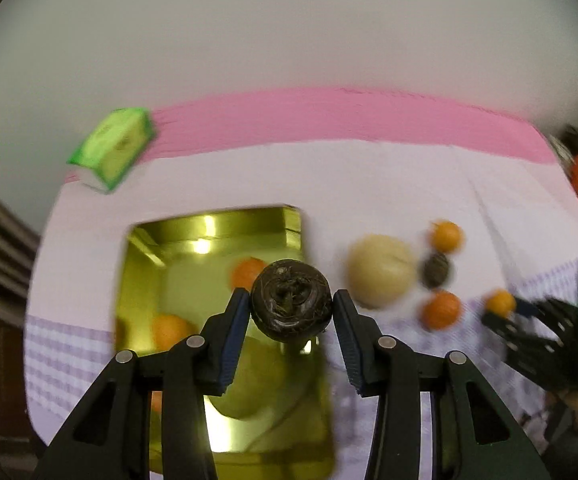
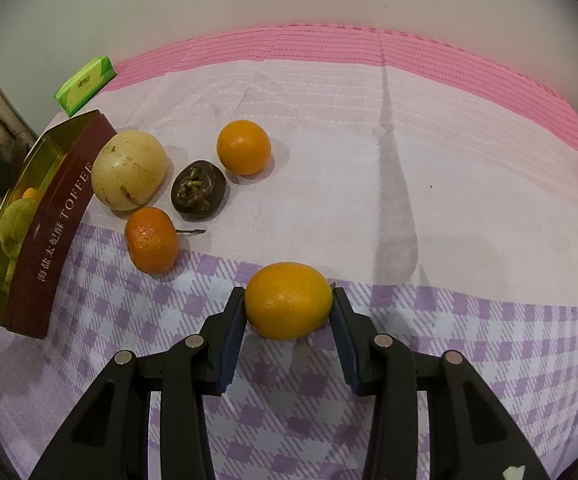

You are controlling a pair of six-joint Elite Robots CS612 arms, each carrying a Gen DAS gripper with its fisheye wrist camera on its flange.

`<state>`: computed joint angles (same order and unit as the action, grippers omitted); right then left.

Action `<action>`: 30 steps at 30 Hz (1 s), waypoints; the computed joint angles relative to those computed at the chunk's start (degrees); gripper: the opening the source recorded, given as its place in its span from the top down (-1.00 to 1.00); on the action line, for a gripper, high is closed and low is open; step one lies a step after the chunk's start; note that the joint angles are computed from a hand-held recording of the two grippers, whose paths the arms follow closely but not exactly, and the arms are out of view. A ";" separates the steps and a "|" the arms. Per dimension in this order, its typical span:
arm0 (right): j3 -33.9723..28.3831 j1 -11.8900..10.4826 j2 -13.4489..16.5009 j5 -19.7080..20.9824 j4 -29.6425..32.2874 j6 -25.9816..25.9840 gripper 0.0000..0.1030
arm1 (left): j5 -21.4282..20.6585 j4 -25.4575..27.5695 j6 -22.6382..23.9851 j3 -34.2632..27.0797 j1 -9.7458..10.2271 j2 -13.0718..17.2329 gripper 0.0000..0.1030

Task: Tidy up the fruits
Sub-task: 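Carry the dark brown fruit into the gold tray and open the left gripper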

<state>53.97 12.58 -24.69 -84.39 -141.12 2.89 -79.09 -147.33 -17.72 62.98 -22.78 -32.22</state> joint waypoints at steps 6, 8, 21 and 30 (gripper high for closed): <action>-0.14 0.11 0.09 -0.51 -0.06 -0.18 0.24 | 3.17 5.35 -3.78 -3.59 2.64 2.18 0.15; -0.09 0.16 0.09 -0.73 -0.15 -0.25 0.24 | 2.75 7.42 -5.07 -4.96 3.46 3.04 0.15; -0.53 0.45 0.28 -1.73 0.25 0.02 0.24 | 1.54 13.86 -6.35 -9.20 4.52 6.35 0.15; -0.63 0.43 0.32 -1.72 0.39 0.02 0.24 | 1.43 15.88 -6.79 -10.66 4.71 7.28 0.14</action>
